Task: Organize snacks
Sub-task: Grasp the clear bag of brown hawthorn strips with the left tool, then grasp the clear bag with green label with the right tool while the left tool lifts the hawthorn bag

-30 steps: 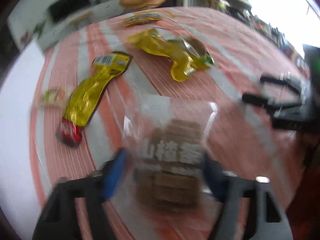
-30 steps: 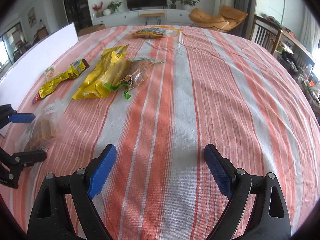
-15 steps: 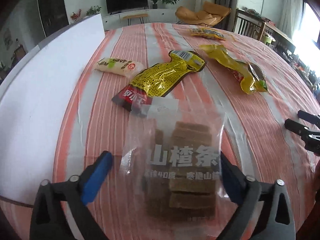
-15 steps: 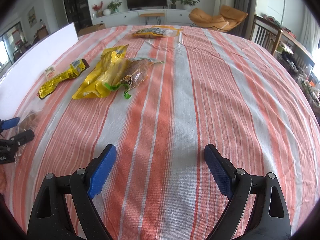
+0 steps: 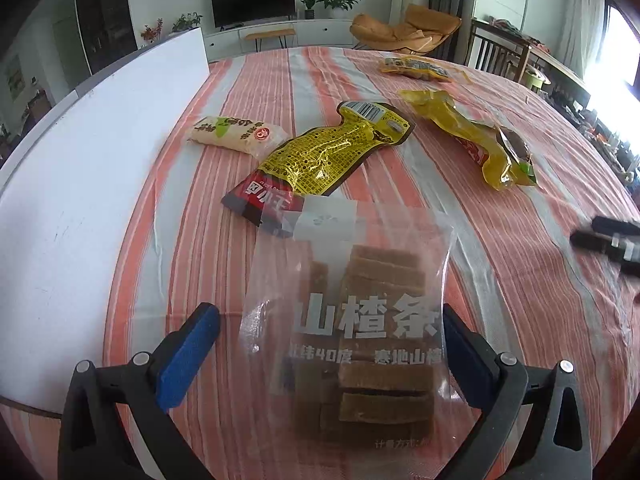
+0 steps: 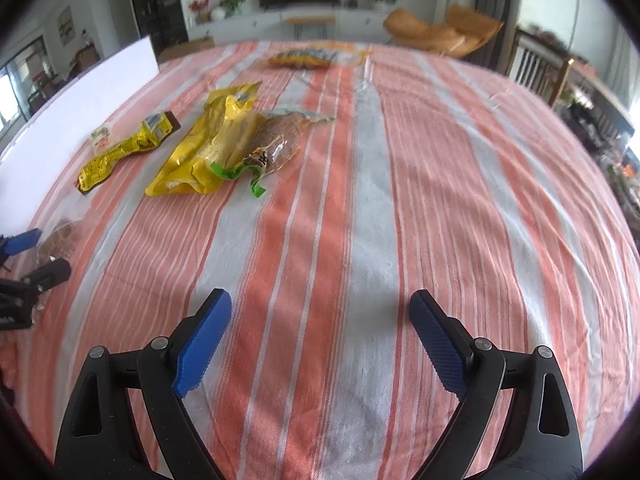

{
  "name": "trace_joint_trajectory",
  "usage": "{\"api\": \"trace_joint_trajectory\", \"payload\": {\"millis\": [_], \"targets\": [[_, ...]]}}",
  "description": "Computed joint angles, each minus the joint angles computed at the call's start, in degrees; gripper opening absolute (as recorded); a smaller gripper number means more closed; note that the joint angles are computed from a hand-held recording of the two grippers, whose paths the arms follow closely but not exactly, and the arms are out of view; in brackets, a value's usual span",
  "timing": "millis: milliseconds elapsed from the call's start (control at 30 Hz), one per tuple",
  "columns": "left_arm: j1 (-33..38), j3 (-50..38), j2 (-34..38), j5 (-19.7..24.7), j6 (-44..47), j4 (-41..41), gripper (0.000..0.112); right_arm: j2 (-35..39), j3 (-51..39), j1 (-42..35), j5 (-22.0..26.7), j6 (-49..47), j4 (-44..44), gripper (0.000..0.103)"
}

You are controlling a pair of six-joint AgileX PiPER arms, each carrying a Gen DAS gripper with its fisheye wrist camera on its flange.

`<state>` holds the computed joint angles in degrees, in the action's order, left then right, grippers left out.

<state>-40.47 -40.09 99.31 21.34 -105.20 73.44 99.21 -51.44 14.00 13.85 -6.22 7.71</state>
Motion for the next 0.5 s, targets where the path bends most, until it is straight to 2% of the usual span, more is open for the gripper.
{"api": "trace_joint_trajectory", "payload": {"millis": [33,133,200,233,300,333,367,500], "targets": [[0.0,0.0,0.0,0.1,0.0,0.0,0.103,1.1,-4.2,-1.2,4.9,-3.8,5.7,0.091],[-0.2,-0.1,0.1,0.3,-0.2,-0.1,0.103,4.7,-13.2,-6.2,12.3,-12.8,22.9,0.09],[-0.2,-0.1,0.1,0.2,-0.2,0.0,0.103,9.8,-21.6,-8.1,18.1,-13.0,28.2,0.09],[-0.2,-0.1,0.1,0.2,-0.2,0.0,0.103,13.5,-27.3,-8.1,21.5,-10.4,27.4,0.09],[-0.2,-0.1,0.1,0.2,-0.2,0.0,0.103,18.2,-34.6,-7.1,25.4,-5.4,24.0,0.08],[-0.2,-0.1,0.1,0.2,-0.2,0.0,0.103,21.0,-38.9,-6.1,27.8,-2.9,21.8,0.06],[-0.2,-0.1,0.1,0.2,-0.2,0.0,0.103,22.8,-41.4,-5.2,29.3,-1.2,20.0,0.054],[-0.1,-0.1,0.1,0.2,-0.2,0.1,0.103,23.7,-43.3,-2.0,27.8,4.1,11.4,0.055]]}}
